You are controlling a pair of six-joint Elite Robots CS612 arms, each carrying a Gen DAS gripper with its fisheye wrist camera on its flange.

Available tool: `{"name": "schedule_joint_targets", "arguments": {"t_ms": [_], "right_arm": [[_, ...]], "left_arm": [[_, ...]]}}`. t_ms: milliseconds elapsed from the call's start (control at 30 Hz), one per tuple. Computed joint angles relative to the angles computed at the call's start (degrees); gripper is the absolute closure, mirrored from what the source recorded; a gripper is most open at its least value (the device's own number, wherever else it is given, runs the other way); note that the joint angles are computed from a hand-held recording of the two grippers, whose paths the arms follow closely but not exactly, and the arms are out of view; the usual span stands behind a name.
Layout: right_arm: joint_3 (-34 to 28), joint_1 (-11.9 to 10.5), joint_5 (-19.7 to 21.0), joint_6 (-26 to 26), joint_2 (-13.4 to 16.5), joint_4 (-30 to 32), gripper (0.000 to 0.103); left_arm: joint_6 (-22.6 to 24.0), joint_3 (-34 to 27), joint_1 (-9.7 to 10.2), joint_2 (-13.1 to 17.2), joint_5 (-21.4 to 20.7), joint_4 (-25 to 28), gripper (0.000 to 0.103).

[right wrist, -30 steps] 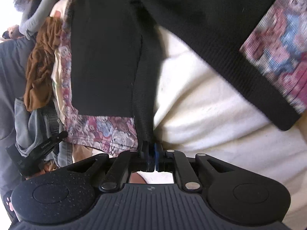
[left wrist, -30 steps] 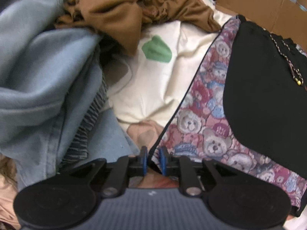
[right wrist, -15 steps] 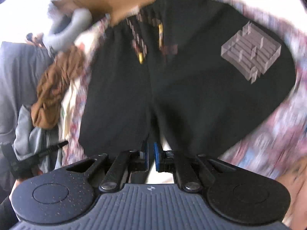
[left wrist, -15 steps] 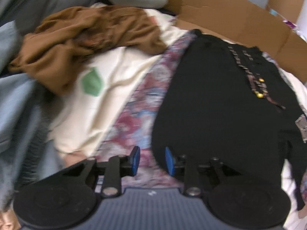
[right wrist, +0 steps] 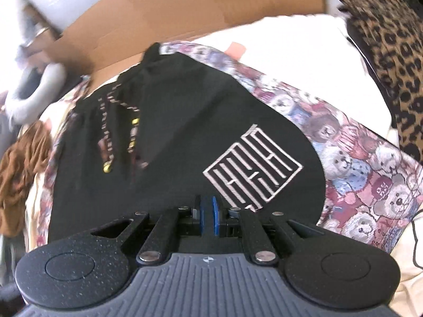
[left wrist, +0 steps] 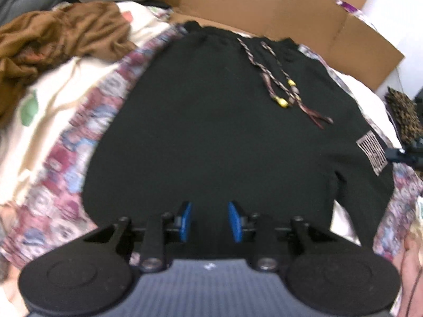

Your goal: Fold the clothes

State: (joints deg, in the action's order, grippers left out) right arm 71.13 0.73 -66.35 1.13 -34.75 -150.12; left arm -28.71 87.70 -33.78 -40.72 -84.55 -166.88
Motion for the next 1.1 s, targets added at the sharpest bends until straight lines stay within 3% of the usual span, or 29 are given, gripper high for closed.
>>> {"name": "schedule_joint_targets", "arguments": {"t_ms": [233, 400, 533, 600, 767, 967, 1100], "right_arm": [[-2.4, -0.2, -3.2, -8.3, 1.6, 10.6, 0.097], [-0.7, -1.1, -2.7, -11.6, 0.8, 13.3, 0.094], [-0.3, -2.0, -1.7, -14.8, 0.0, 16.8, 0.094], [-0.4, -2.3, -1.5, -16.5, -0.2, 18.9, 0.094], [0.3, -1.8, -5.4, -22.2, -1.4, 22.5, 0.094], [-1.2, -0.5, -11.1, -25.4, -1.9, 26.7, 0.093], [-1.3, -0.4, -9.7, -26.7, -2.7, 26.2, 0.095]], "left_arm": [[-0.6, 1.1, -0.36, 0.1, -4.1, 0.5, 0.071], [1.0, 2.4, -0.64, -0.6, -6.9, 1.2, 0.072], [0.2, 3.0, -0.46, -1.1, -10.5, 2.7, 0.089], [0.2, 3.4, -0.43, -1.3, -12.5, 4.1, 0.092], [-0.5, 5.1, -0.84, -2.0, -13.1, 4.1, 0.092], [0.8, 5.5, -0.50, -3.0, -14.0, 5.2, 0.094], [0.1, 6.1, -0.33, -3.6, -12.9, 2.5, 0.094]]}}
